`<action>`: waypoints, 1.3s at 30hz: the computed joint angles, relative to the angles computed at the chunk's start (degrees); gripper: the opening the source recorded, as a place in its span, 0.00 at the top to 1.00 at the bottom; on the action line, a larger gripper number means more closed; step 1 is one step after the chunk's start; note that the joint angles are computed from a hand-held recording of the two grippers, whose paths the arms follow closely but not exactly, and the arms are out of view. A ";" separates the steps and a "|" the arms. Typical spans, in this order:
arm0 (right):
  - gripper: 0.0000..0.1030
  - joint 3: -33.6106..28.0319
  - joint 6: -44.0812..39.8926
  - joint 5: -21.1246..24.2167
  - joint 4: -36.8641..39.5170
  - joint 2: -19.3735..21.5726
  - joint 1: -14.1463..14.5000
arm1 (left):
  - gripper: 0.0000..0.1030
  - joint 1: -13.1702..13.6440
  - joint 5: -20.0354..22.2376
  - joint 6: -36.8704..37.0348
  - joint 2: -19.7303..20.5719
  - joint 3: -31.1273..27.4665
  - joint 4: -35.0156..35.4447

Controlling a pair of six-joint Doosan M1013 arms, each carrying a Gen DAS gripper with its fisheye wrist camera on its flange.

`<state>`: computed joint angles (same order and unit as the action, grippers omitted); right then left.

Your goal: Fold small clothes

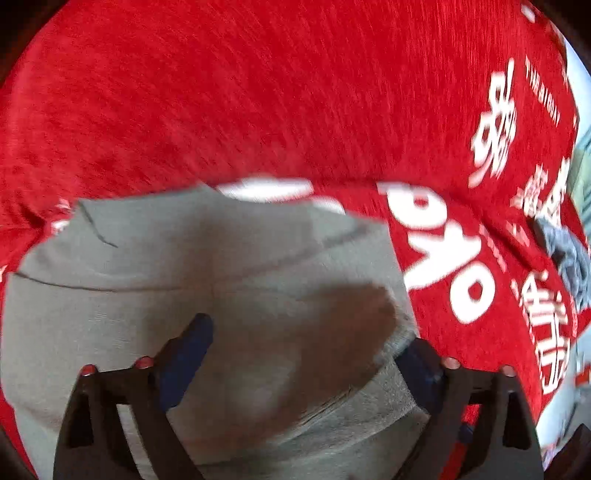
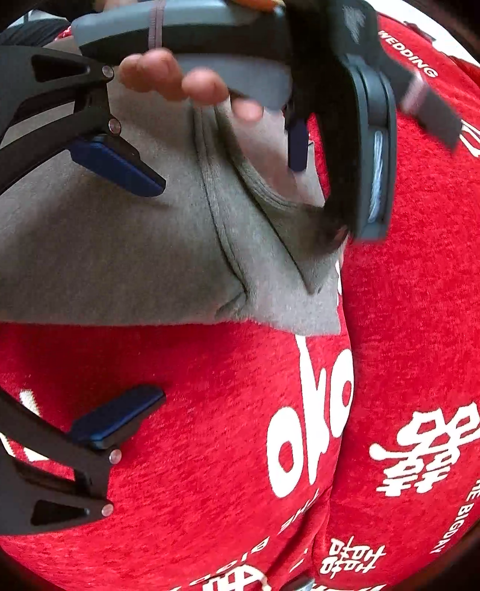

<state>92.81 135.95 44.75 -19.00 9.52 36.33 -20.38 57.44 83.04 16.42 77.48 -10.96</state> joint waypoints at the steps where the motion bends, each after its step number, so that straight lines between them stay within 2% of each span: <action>1: 0.00 0.12 0.35 -0.32 -0.21 -0.24 -0.04 | 0.08 1.03 1.67 2.08 0.15 -0.56 -3.62; 3: 0.00 -0.31 0.41 -0.08 -0.38 -0.26 -0.09 | 0.08 3.17 3.52 5.31 -0.46 -0.43 -9.54; 7: 0.00 -2.39 0.29 -1.19 -2.27 0.49 0.16 | 0.08 7.49 -3.05 6.48 -5.84 5.22 -10.63; 10: 0.00 -5.86 -2.46 -3.28 -1.10 2.43 0.51 | 0.08 10.11 -6.64 -0.58 -8.00 8.20 -3.01; 12: 0.00 -8.30 -10.43 -5.69 6.61 4.45 -0.09 | 0.08 11.37 -5.41 -6.43 -7.57 8.75 2.57; 15: 0.00 -14.27 -16.12 0.61 10.40 9.71 -0.15 | 0.08 13.32 -1.69 -9.97 -6.23 9.12 4.82; 17: 0.01 -15.91 -14.70 4.98 9.97 11.70 -0.89 | 0.08 14.20 -1.01 -9.83 -5.88 10.13 5.59; 18: 0.02 -15.93 -12.52 6.97 6.49 12.11 -0.87 | 0.08 14.16 -1.86 -9.20 -6.20 10.97 6.94; 19: 0.01 -15.43 -11.42 6.83 3.49 11.82 -0.66 | 0.08 13.96 -2.19 -8.63 -6.40 11.39 8.33; 21: 0.01 -16.45 -5.88 14.01 -6.14 12.51 0.29 | 0.08 14.30 -1.80 -6.60 -7.11 11.81 8.71; 22: 0.01 -16.59 -3.96 15.37 -6.76 12.27 0.24 | 0.08 14.47 -2.28 -6.82 -7.69 12.11 8.77; 25: 0.01 -14.92 0.64 12.86 -3.36 10.07 -0.47 | 0.08 15.42 -4.90 -5.73 -9.73 13.57 3.54; 27: 0.01 -15.00 -1.05 10.90 -0.93 9.55 0.64 | 0.08 14.49 -3.57 -2.82 -10.18 14.00 0.86; 30: 0.01 -16.24 -7.13 10.98 2.42 10.52 3.07 | 0.08 11.70 -3.31 -0.79 -11.71 16.06 5.49; 32: 0.01 -15.63 -9.76 12.45 2.09 10.86 5.05 | 0.08 10.95 -2.63 -0.53 -12.47 17.54 6.62; 34: 0.01 -14.28 -10.14 14.82 0.60 10.81 6.92 | 0.07 9.78 -5.30 -1.07 -14.75 20.58 11.15; 36: 0.01 -10.10 -5.99 11.46 -3.76 8.19 8.71 | 0.01 10.01 -4.99 0.47 -16.86 22.59 10.52; 39: 0.01 -4.88 -4.49 8.35 -4.91 4.57 10.26 | 0.01 11.51 -5.88 4.46 -20.74 26.52 7.91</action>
